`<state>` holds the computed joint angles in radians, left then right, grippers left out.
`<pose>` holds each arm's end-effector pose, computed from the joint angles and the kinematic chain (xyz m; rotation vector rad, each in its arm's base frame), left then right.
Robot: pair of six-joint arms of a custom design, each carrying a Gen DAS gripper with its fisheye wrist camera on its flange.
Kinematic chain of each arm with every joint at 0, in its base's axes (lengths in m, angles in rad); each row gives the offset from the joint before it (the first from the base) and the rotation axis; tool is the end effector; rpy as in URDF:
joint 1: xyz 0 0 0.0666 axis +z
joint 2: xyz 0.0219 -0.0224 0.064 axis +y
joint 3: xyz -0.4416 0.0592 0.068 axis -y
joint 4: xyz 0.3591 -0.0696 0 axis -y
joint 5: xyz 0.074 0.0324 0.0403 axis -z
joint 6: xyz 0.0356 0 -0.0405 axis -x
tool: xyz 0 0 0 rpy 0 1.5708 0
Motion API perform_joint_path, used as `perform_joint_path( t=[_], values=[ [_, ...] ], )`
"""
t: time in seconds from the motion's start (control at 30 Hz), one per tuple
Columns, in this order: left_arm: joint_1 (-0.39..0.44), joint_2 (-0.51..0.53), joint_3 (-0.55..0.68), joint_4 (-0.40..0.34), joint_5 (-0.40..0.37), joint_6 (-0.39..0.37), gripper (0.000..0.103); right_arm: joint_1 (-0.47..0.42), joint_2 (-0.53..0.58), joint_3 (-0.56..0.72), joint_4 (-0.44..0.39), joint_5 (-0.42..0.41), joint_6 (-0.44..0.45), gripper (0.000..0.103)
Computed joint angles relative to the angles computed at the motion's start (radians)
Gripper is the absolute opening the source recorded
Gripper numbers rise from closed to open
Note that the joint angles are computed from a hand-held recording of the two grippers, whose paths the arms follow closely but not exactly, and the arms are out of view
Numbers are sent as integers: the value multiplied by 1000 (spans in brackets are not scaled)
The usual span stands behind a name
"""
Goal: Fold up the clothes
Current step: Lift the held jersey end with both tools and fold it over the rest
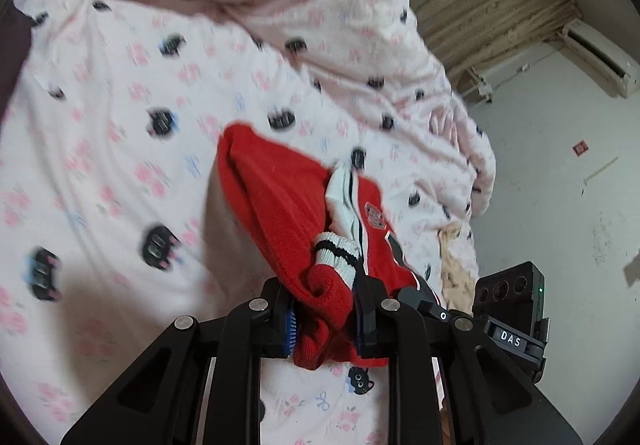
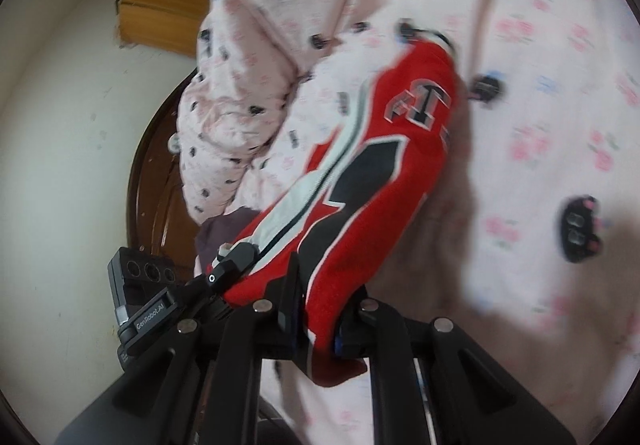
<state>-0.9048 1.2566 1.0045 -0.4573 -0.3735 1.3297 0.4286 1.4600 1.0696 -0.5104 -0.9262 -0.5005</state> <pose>0.2441 -0.2902 0.4121 -0.6901 2.2385 -0.7707 0.3811 0.2050 0.3655 -0.3494 2.5505 1.5278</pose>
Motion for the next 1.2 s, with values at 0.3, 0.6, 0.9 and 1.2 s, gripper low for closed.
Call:
perform_joint_path(
  t=[0.3,0.6,0.9,1.2],
  values=[
    [192,-174,5,-214,51,-18,17,161,90,234,-51,32,-112,12],
    [523,-286,47,-406,145,-189,17,329,324,636,-154,91,-198,11],
    [809,-409,124,-517,132,-389,16,463,542,1051,-234,99,-227,11],
    [872,-597,30,-572,76,-420,16,562,600,1144,-294,52,-54,11]
  ],
)
